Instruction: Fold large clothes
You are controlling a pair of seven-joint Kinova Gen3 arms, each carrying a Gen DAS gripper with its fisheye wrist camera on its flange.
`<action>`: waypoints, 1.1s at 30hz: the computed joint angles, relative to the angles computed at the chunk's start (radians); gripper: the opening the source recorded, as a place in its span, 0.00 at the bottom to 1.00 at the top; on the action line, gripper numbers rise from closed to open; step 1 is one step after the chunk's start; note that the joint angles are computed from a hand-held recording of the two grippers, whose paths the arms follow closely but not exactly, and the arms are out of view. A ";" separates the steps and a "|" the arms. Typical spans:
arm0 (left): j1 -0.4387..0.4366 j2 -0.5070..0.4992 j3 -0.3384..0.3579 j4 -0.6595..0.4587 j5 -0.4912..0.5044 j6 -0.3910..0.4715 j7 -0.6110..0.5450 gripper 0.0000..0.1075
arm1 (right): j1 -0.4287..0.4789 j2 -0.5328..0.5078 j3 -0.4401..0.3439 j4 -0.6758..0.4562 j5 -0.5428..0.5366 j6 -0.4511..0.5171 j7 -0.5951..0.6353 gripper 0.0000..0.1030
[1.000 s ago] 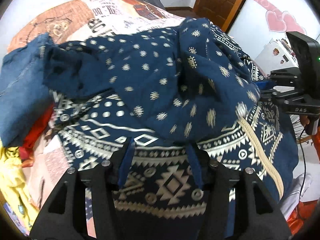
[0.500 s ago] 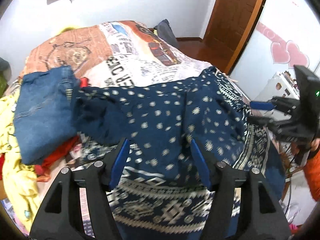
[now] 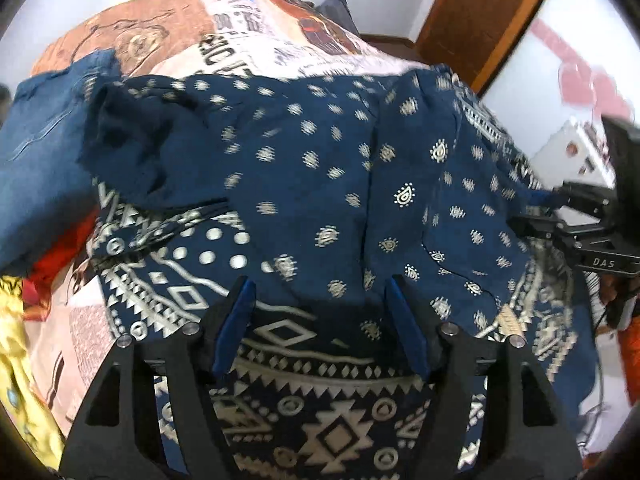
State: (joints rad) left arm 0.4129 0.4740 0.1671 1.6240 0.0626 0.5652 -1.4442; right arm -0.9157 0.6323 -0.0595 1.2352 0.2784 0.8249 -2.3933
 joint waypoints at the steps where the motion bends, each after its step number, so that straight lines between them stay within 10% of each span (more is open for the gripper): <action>1: -0.005 -0.022 -0.007 0.018 -0.002 -0.011 0.002 0.63 | -0.003 -0.008 0.005 0.008 0.004 -0.008 -0.010 0.46; 12: -0.065 -0.134 -0.094 0.044 -0.094 -0.043 0.116 0.64 | 0.005 -0.095 0.075 0.095 0.111 -0.123 -0.177 0.53; 21: -0.197 0.001 -0.046 -0.090 0.018 -0.006 0.072 0.65 | 0.107 -0.047 0.063 0.071 0.080 -0.160 -0.218 0.58; 33: -0.135 0.136 -0.108 -0.225 -0.031 -0.019 0.098 0.65 | 0.216 0.068 0.043 -0.013 -0.093 -0.165 -0.121 0.58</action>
